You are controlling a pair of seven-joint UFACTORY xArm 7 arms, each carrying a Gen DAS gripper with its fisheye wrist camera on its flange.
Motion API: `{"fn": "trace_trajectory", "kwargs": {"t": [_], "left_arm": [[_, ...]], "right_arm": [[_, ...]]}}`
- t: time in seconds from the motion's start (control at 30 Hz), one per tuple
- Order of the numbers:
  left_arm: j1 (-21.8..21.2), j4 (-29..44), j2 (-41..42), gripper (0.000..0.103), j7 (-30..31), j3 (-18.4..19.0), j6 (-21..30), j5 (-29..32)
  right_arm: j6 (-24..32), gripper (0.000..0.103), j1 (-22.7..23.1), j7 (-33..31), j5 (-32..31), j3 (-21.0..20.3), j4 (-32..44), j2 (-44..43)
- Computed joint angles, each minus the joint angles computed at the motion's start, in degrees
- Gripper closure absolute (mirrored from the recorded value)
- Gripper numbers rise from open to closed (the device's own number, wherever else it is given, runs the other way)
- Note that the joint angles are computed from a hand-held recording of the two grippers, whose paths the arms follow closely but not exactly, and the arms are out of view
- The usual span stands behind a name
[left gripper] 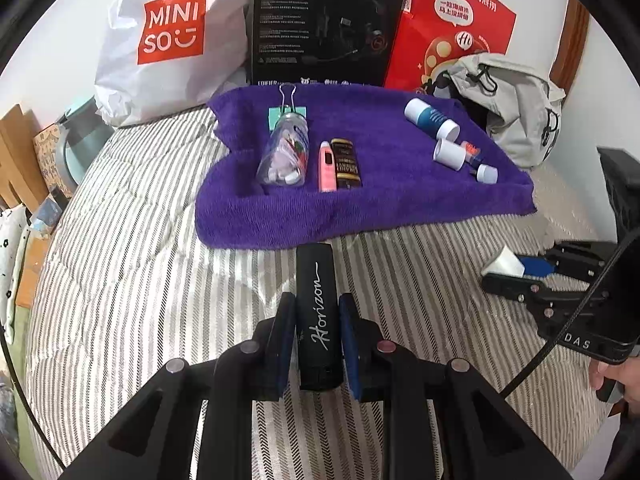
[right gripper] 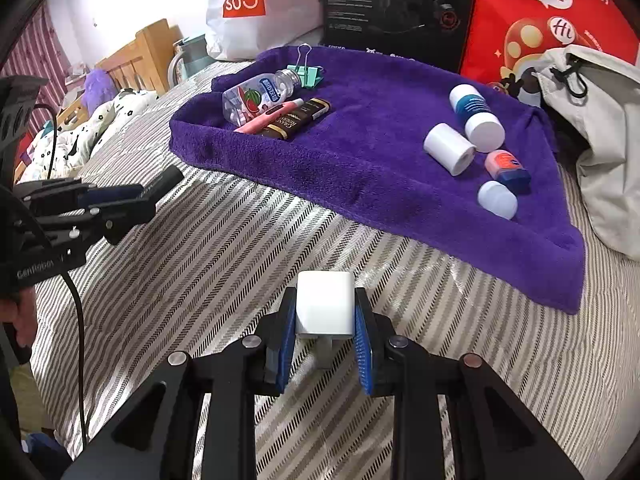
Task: Organize rigid objects
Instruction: 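Grasp the white charger plug with the right tool while the left tool holds the case, then place the Horizon case beside the bottle and the charger on the towel, open both tools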
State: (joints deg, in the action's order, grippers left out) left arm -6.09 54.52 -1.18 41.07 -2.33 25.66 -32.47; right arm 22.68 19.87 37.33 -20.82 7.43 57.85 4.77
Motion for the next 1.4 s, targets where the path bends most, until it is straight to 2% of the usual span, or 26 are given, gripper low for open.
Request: {"fn": "trace_trajectory", "kwargs": {"t": [0.2,0.5,0.7,0.9,1.1,1.37,1.4], "left_arm": [[-0.01,2.10,0.20,0.082,0.26,-0.08,1.18,-1.08],[0.07,7.35,2.83,0.082,-1.56,-0.87,3.04,-0.04],[0.61,11.47,5.75,0.082,-2.70,-1.79,4.02,0.84],[1.46,15.08,8.78,0.082,-3.20,-2.93,5.53,0.57],[1.99,17.85,11.47,0.082,-3.92,-3.87,6.43,1.22],[2.68,19.99,13.41,0.082,-4.89,-4.55,7.28,1.92],[2.76,20.28,13.62,0.082,-4.98,-4.62,7.56,1.96]], "right_arm": [[-2.91,0.077,-1.31,-2.76,4.96,0.25,-3.35,-2.50],[-3.07,0.077,-3.33,-7.22,9.83,0.35,-3.29,-5.05],[-1.83,0.077,-4.58,-10.92,11.46,-0.28,1.50,-2.95],[-0.63,0.077,-5.94,-16.48,15.51,-1.22,9.20,3.03],[4.71,0.077,-6.68,-20.91,18.58,-1.55,17.88,10.61],[8.77,0.077,-5.67,-21.73,18.25,-2.62,21.99,14.85],[7.98,0.077,-5.32,-21.25,17.58,-2.94,21.82,14.85]]}}
